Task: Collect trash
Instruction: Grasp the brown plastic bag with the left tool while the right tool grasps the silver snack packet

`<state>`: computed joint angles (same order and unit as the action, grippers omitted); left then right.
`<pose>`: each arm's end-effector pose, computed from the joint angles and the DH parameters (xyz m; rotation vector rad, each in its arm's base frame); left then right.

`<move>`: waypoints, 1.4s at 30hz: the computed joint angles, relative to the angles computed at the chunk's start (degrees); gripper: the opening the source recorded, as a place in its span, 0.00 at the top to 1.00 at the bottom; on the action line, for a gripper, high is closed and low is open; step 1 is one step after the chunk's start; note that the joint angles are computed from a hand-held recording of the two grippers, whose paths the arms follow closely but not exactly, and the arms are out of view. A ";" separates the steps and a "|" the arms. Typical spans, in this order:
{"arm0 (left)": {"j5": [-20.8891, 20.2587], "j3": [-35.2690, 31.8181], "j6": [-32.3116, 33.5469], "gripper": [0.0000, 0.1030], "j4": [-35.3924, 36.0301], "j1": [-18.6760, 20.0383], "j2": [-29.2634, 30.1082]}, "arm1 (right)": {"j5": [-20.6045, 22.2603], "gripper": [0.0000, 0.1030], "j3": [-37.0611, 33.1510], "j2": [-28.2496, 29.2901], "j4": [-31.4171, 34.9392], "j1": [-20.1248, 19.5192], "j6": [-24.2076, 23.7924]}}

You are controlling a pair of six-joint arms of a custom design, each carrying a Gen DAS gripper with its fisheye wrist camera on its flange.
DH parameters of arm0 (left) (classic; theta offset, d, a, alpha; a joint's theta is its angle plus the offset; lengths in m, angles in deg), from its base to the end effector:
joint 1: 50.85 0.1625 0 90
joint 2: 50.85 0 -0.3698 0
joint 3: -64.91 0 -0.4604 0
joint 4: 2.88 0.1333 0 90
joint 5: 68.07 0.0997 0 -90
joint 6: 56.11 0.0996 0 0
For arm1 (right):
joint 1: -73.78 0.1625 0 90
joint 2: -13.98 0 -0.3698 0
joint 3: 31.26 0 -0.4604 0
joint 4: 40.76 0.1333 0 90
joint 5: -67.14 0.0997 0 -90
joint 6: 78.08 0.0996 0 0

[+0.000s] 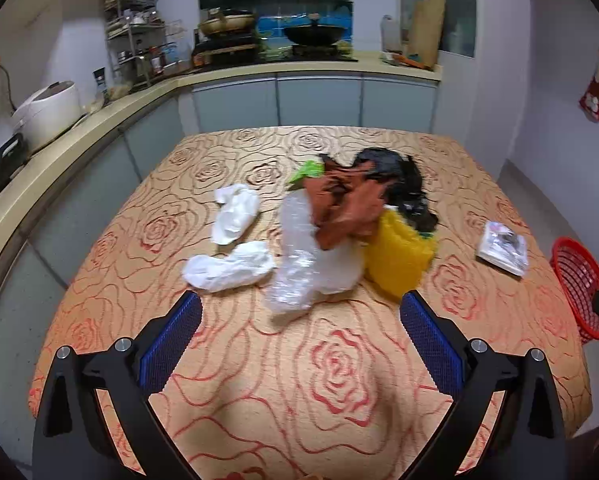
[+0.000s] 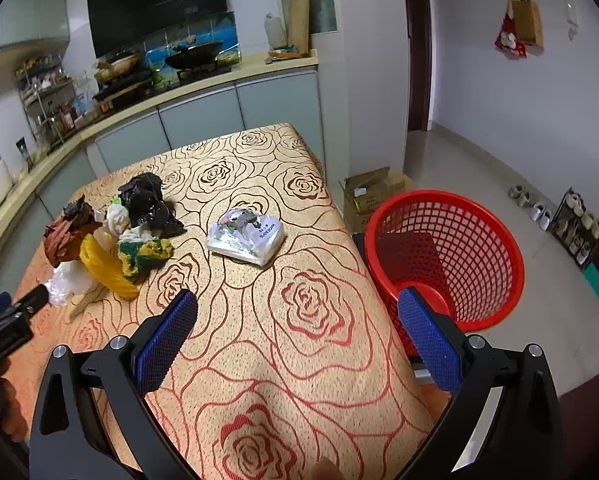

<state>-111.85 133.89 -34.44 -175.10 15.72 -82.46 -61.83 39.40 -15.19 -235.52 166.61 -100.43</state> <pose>-0.1299 -0.8157 0.0983 0.4846 2.1749 -0.9199 0.1092 -0.7773 0.0919 0.0108 -2.1140 1.1301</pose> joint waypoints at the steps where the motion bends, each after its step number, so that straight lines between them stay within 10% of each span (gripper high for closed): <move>1: 0.26 -0.42 -0.02 0.07 0.00 0.19 0.10 | 0.03 0.05 -0.46 0.24 0.16 -0.04 -0.30; 25: -10.28 -14.00 6.16 0.08 5.06 1.13 6.42 | 1.00 0.05 -11.91 5.08 11.48 -0.59 -0.39; 35: -10.09 -30.20 7.24 0.40 16.87 1.66 16.62 | -0.52 0.05 -14.98 6.25 12.37 -0.80 -0.82; 42: -12.06 -28.22 4.61 0.57 16.71 2.96 14.87 | -0.28 0.05 -15.75 6.61 13.28 -0.86 -0.67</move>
<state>-123.91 105.67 -29.83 -158.40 18.68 -67.59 -62.11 23.65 -8.58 -222.24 165.74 -101.10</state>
